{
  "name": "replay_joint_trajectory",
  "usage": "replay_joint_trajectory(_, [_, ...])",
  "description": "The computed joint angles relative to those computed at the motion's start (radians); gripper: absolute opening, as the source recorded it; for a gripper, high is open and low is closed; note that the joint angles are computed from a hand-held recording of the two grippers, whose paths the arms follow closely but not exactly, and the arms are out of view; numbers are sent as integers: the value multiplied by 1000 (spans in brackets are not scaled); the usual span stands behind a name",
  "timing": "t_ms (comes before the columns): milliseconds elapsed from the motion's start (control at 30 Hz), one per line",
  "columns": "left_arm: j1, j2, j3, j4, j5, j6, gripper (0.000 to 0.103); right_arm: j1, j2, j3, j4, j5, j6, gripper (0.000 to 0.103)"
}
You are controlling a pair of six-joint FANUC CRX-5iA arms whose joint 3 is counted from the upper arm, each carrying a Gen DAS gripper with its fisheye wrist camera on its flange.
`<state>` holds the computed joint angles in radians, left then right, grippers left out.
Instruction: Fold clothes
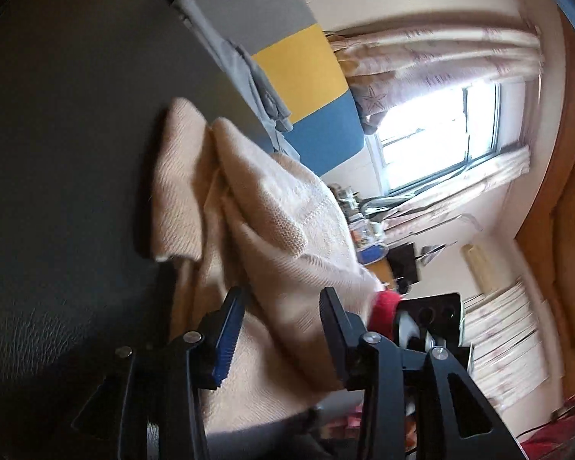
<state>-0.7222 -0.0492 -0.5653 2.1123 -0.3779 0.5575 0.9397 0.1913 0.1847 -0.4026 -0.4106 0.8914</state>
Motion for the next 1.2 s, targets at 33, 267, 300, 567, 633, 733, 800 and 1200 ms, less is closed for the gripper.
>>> replay_joint_trajectory(33, [18,4,-5,-15,-33,28,41,-13,23,54,-77,-64,100,55])
replay_joint_trajectory(267, [148,39,14,-283,-228,229,43,11,76,175,-82,-275,257,57])
replay_joint_trajectory(300, [143,45,11,-239,-251,209,43,9,88,192,-75,-290,254,58])
replay_joint_trajectory(567, [145,89,45,-230,-355,236,49,43,100,218,10,-371,238,60])
replay_joint_trajectory(633, [184,109,103,-428,-355,356,50,58,108,230,52,-391,236,61])
replay_joint_trajectory(733, [234,138,217,-772,-353,571,46,91,120,248,132,-430,237,61])
replay_joint_trajectory(800, [244,141,254,-886,-332,660,29,118,112,235,210,-433,219,61])
replay_joint_trajectory(1200, [61,-16,106,-315,-21,173,7,301,-84,-168,851,-395,-245,20])
